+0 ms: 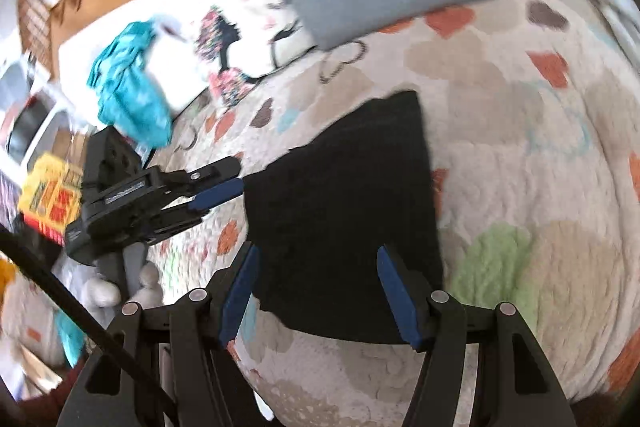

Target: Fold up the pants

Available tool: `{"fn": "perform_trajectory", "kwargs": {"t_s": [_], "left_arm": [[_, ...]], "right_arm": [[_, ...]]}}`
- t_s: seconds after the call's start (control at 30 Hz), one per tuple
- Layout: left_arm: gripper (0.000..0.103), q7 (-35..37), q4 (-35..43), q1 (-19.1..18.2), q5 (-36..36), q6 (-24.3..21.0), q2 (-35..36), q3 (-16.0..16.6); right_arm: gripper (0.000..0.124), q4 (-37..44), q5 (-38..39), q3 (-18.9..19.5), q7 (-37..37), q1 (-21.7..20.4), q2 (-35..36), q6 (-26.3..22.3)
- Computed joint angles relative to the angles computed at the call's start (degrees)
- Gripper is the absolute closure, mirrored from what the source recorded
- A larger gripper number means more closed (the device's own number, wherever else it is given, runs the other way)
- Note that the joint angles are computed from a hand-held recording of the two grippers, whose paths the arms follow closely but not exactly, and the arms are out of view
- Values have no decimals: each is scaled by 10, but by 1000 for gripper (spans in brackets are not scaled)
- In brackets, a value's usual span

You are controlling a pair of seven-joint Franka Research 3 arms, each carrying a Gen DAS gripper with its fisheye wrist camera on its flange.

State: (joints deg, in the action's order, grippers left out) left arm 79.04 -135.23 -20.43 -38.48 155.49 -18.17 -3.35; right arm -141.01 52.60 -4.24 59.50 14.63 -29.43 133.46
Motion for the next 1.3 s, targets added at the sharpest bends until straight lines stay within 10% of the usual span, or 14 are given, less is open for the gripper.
{"fn": "perform_trajectory", "kwargs": {"t_s": [0.23,0.53,0.93,1.3], "left_arm": [[61,-49,24,36,51,-26,30,-24],[60,-179,-69,33,174,-11,-105,-43],[57,-399,-126,101,391,-28,-240,-179],[14,-557,-63,190,599,-128,-293,-319]], "right_arm": [[58,-19,21,-1,-9,3,3,24],[58,-59,39,-9,8,-7,-35,54],[58,-145,-3,-11,64,-38,-86,161],[57,-183,-53,-20,86,-11,-111,236]]}}
